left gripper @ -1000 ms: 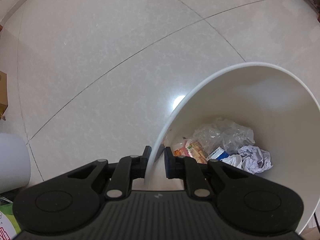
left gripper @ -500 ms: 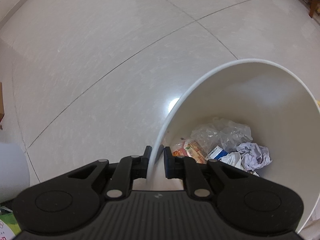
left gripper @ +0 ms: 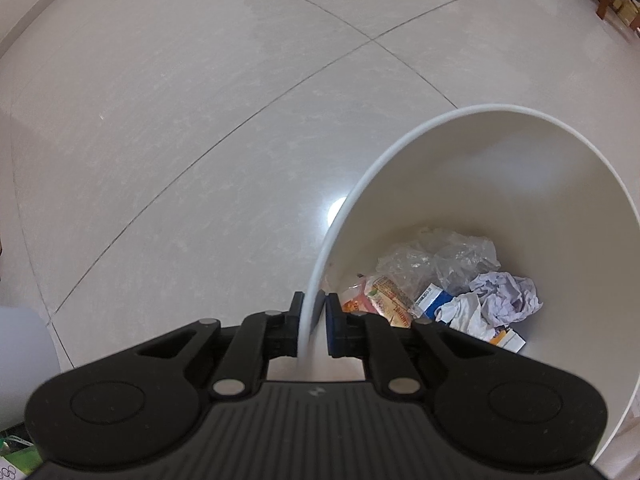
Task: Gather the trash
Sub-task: 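Grasp an orange peel half with the right tool, then carry the peel half over the bin and release it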
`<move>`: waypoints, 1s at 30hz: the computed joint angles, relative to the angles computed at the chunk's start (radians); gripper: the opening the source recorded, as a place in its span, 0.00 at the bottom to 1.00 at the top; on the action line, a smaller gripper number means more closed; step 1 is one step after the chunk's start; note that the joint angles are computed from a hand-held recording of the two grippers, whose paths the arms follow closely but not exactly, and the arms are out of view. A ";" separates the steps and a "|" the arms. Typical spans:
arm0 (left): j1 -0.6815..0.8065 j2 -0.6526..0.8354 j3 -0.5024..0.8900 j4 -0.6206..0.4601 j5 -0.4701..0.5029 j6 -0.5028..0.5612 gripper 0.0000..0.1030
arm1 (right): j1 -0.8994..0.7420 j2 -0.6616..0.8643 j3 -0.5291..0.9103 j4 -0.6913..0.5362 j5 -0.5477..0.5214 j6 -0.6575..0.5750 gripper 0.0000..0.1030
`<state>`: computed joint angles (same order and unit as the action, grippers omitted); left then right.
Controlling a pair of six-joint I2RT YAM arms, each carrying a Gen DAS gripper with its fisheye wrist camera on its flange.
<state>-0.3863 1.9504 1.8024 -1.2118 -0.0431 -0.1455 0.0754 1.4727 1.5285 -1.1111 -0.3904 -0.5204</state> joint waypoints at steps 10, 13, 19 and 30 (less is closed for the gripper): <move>-0.002 -0.007 -0.009 0.008 0.001 0.007 0.07 | 0.178 0.032 0.039 -0.009 -0.030 0.057 0.71; -0.001 -0.010 -0.012 0.009 0.001 0.008 0.07 | 0.209 0.005 0.007 0.019 0.005 0.059 0.74; -0.002 -0.009 -0.009 0.007 0.000 0.000 0.07 | 0.093 -0.012 0.013 0.045 -0.053 0.063 0.81; -0.003 -0.009 -0.004 0.001 0.000 -0.011 0.08 | -0.075 0.004 -0.166 0.212 0.021 0.015 0.83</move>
